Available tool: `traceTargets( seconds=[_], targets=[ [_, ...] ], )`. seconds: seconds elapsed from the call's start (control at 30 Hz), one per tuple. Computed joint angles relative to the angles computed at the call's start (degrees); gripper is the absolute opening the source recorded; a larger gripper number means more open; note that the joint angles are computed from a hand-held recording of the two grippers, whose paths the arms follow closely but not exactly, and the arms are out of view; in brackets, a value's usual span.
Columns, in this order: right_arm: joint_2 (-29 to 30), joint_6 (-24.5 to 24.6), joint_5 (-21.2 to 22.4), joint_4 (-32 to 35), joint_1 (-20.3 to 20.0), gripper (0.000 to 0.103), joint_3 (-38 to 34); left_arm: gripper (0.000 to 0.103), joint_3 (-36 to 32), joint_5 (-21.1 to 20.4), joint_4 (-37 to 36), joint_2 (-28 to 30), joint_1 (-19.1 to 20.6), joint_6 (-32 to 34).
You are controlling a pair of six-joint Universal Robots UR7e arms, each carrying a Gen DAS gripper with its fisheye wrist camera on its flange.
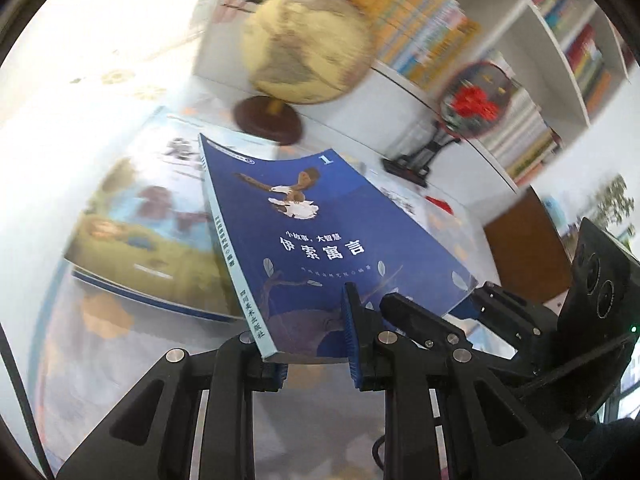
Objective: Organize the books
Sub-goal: 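Carry the blue book with both tools over the book stack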
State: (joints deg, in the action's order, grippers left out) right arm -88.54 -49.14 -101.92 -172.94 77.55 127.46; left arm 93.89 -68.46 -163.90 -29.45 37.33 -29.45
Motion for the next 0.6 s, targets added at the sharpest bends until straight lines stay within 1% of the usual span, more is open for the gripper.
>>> traceTargets(
  seconds=[0.1,0.17,0.27,0.33,0.4,0.47,0.53,0.57,0.6],
  targets=[
    [4.4,4.8,-1.0,0.5,1.5,0.031,-2.3,0.019,0.0,-0.7,-0.2,-0.5,2.5,0.8],
    [7.5,7.6,-2.6,-0.2,2.8,0.031,-3.6,0.018,-0.3,-1.0,-0.4,-0.7,4.1,1.0],
    [10.7,10.1,-4.9,-1.4,4.3,0.033,-4.8,0.018,-1.4,-0.7,0.4,-0.5,5.8,1.7],
    [12.7,12.4,-6.3,-0.6,5.1,0.033,-6.0,0.018,-2.2,-0.6,1.0,-0.4,7.1,1.6],
    [14.4,14.9,-6.9,-0.1,5.4,0.034,-7.0,0.024,-3.0,-0.4,2.3,-0.4,8.2,0.4],
    [15.7,17.3,-6.7,0.9,5.4,0.034,-7.9,0.025,-3.7,0.3,4.1,-0.5,9.2,-0.8],
    [17.1,18.5,-7.3,1.3,5.7,0.035,-8.7,0.026,-4.1,0.9,5.4,-0.8,9.8,-1.2],
    [17.8,19.0,-7.8,1.2,5.9,0.035,-9.0,0.029,-4.0,1.0,5.6,-1.0,10.0,-1.5],
    [18.3,19.3,-8.0,1.5,6.0,0.035,-9.4,0.029,-3.8,0.6,5.4,-1.3,10.4,-1.8]
  ],
)
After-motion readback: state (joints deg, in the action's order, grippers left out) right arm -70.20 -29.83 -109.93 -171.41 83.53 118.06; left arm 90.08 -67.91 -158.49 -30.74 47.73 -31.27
